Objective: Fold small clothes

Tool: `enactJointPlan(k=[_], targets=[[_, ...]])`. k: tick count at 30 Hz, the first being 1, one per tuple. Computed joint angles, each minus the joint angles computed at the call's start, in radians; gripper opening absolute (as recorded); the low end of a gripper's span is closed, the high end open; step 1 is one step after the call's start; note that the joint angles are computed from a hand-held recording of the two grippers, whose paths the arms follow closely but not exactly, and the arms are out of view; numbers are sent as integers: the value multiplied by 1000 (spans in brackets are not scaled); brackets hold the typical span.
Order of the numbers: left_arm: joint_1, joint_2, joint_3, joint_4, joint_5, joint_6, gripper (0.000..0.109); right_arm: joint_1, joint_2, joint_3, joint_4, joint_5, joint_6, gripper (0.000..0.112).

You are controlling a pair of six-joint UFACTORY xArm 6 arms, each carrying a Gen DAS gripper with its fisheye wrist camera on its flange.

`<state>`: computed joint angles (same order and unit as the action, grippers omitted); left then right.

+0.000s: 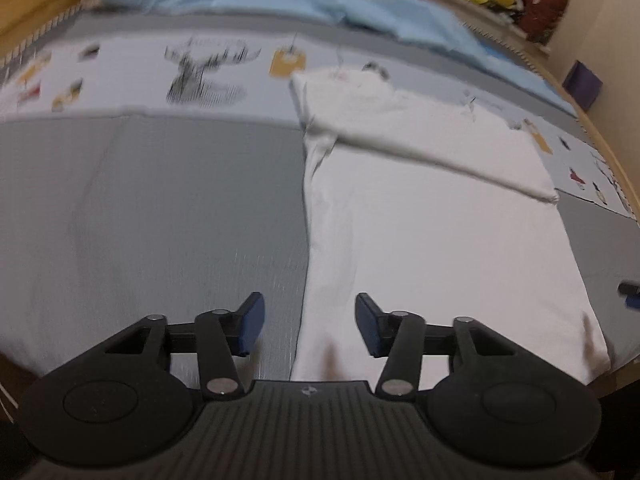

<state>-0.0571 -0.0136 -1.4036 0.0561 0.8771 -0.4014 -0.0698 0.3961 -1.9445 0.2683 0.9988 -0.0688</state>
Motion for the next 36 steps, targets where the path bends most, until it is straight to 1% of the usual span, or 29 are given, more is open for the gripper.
enactJointPlan(k=[2,6,8,13,15,19,20,23,25,27,28,30,31,33,36], targets=[[10,12,-13,-33,56,3,47,-4,20,-24,-15,52,8,49],[29,41,-39,-106,136,21,46,-12,72,-86,-56,162,36,49],[34,47,-41,-123,157,26,46,-14,97,-121,-75,207,53,49],[39,54,-44,-134,189,40,46,-11,135,-171,-127,283,90,49],[35,62,-48,-130,203,52,45,-4,146,-184,-141,307,82,49],[18,89,-71,-106,252,78,39,9,151,-185,-167,327,53,50],[16,90,-72,-103,258,86,37,11,152,-186,-172,329,49,50],[6,93,-69,-85,260,109,35,17,148,-178,-184,327,39,51],[1,93,-67,-84,252,124,25,24,155,-187,-195,330,29,51],[0,91,-64,-103,246,146,6,28,148,-175,-201,324,22,52],[-2,86,-61,-111,242,159,6,26,153,-184,-196,329,15,49],[-10,77,-53,-103,234,174,5,23,154,-189,-181,328,6,23],[-14,73,-51,-102,232,178,5,18,152,-189,-165,324,3,7],[-14,66,-44,-105,222,188,5,11,146,-185,-138,317,-1,7],[-6,62,-43,-108,230,171,7,14,142,-180,-149,315,-1,8]])
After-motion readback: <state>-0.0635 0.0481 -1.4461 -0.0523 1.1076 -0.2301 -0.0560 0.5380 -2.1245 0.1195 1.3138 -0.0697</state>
